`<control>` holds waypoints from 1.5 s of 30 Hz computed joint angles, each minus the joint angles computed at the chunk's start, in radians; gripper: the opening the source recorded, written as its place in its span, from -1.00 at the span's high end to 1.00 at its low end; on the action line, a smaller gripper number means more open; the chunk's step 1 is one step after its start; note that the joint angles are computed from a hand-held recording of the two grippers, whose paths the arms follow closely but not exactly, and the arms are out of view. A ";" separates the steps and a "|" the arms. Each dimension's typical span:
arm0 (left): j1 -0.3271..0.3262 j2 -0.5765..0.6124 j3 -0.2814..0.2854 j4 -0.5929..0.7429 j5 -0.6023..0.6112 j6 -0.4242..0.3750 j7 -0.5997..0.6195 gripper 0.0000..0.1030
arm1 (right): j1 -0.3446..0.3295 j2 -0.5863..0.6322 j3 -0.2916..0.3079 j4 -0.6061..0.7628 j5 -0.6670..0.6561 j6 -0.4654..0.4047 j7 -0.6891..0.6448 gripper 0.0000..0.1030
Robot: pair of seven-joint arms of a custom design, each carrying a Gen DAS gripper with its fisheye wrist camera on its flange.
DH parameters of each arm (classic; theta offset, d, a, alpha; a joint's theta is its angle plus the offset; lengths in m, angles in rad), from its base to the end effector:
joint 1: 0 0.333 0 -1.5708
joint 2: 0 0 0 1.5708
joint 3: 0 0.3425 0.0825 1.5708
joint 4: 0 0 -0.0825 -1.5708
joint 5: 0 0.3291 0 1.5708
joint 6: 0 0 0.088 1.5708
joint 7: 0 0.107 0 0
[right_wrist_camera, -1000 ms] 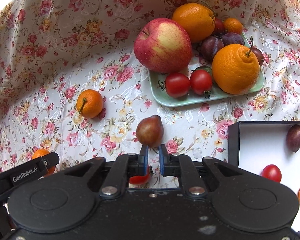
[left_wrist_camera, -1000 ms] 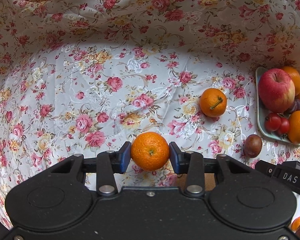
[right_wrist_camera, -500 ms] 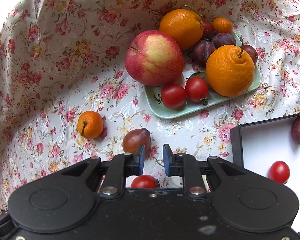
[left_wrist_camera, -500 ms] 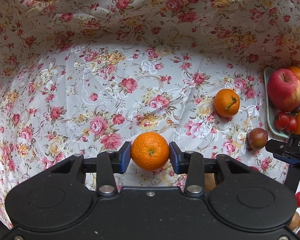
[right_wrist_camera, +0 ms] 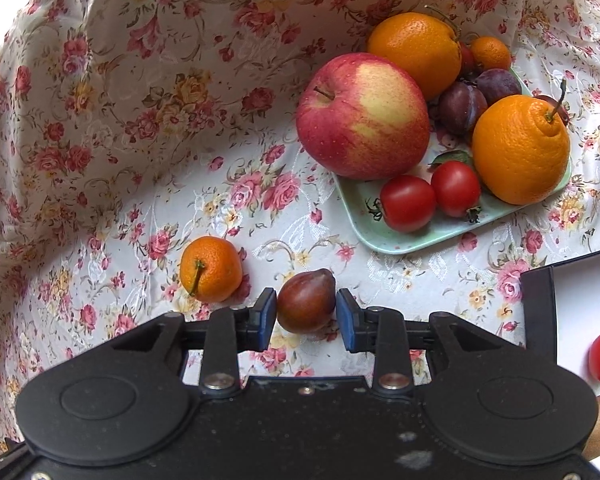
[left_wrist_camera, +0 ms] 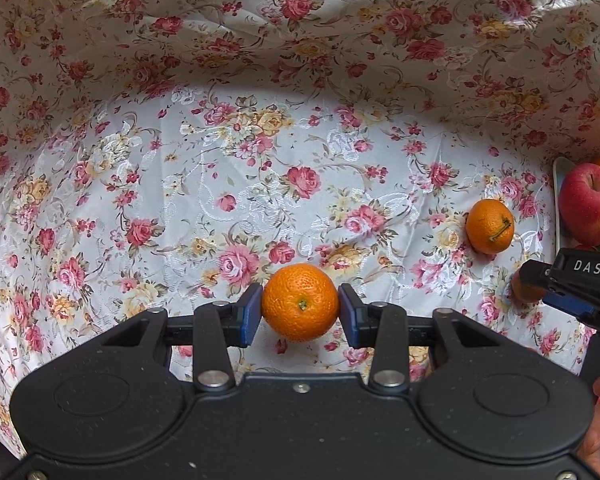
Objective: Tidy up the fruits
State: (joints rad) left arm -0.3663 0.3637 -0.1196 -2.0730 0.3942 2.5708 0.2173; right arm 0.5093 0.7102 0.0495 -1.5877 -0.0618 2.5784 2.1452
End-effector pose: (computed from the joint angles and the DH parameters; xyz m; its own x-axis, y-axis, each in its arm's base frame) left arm 0.5082 -0.2704 0.3331 0.5246 -0.8492 0.0599 -0.8210 -0.5233 -0.2284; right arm 0.5975 0.3661 0.3038 0.0324 -0.9897 -0.1392 -0.9706 0.0021 -0.2408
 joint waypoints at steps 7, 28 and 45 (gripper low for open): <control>0.012 -0.007 0.001 -0.025 -0.009 0.013 0.015 0.05 | 0.080 0.032 -0.056 0.061 -0.117 -0.042 0.029 0.28; 0.017 -0.022 0.001 -0.045 -0.005 0.020 0.007 0.05 | 0.057 0.078 -0.007 0.094 -0.140 -0.074 -0.031 -0.20; 0.016 -0.029 0.005 -0.050 0.008 0.027 -0.019 0.05 | 0.079 0.176 0.007 0.276 -0.035 -0.281 -0.155 -1.00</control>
